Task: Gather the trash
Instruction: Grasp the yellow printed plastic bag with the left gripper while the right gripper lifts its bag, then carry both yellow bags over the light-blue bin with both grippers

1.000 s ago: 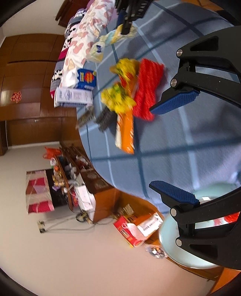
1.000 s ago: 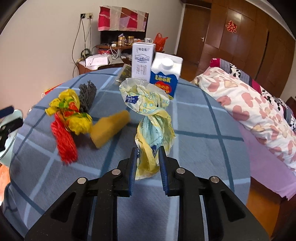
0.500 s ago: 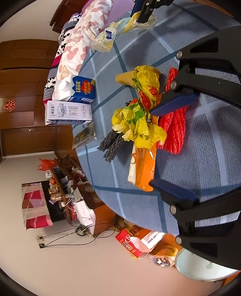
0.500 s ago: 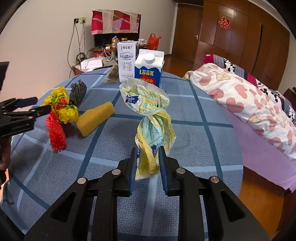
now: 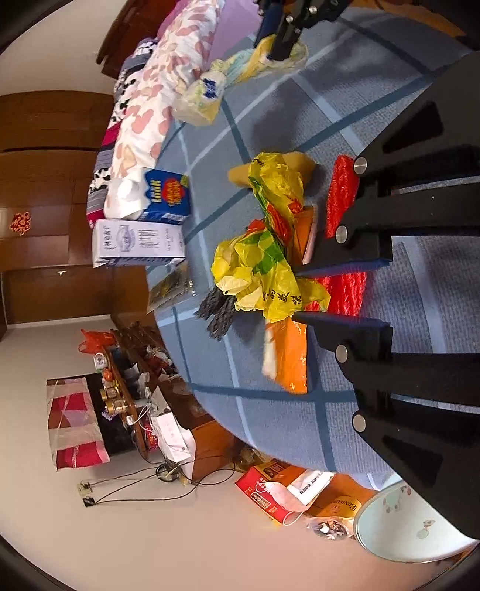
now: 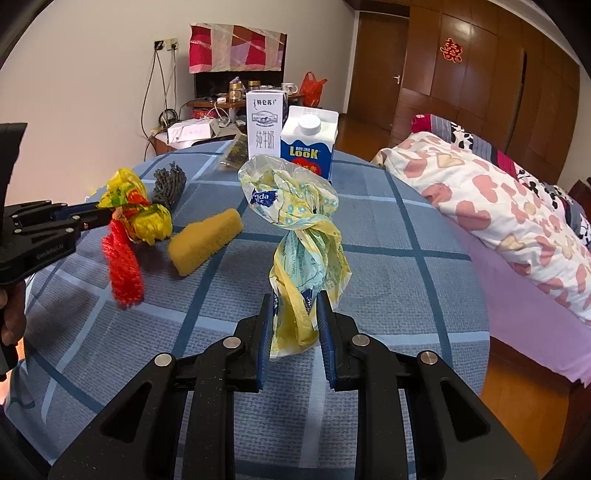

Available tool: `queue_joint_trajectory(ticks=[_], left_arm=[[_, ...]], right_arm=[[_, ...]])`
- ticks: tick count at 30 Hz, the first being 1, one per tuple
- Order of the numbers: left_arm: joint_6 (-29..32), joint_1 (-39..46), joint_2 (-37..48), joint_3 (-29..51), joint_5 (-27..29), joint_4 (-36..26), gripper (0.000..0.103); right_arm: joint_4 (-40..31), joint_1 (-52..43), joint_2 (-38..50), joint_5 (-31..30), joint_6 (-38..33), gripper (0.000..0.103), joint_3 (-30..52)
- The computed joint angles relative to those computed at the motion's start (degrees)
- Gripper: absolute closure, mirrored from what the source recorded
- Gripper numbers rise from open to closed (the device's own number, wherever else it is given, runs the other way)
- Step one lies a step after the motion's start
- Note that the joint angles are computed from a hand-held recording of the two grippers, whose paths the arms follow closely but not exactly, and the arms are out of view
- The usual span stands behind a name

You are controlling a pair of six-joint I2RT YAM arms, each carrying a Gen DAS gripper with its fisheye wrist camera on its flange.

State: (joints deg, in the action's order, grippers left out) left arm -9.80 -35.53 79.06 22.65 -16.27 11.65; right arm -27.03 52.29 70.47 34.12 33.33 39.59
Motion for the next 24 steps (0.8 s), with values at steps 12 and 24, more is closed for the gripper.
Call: queue_joint_trajectory(ticks=[12,24], left_arm=[[1.3,3.9,-23.7,-5.3,0.9,-14.4,0.085],[9.8,21.7,-43.2,-11.4,10.5,-27.3,0.085]], right_arm=[[-0.1,5.4,4.1,2.6,0.7,0.079,5.2],[1.3,10.5,12.9,3.2,-0.4,0.079,13.5]])
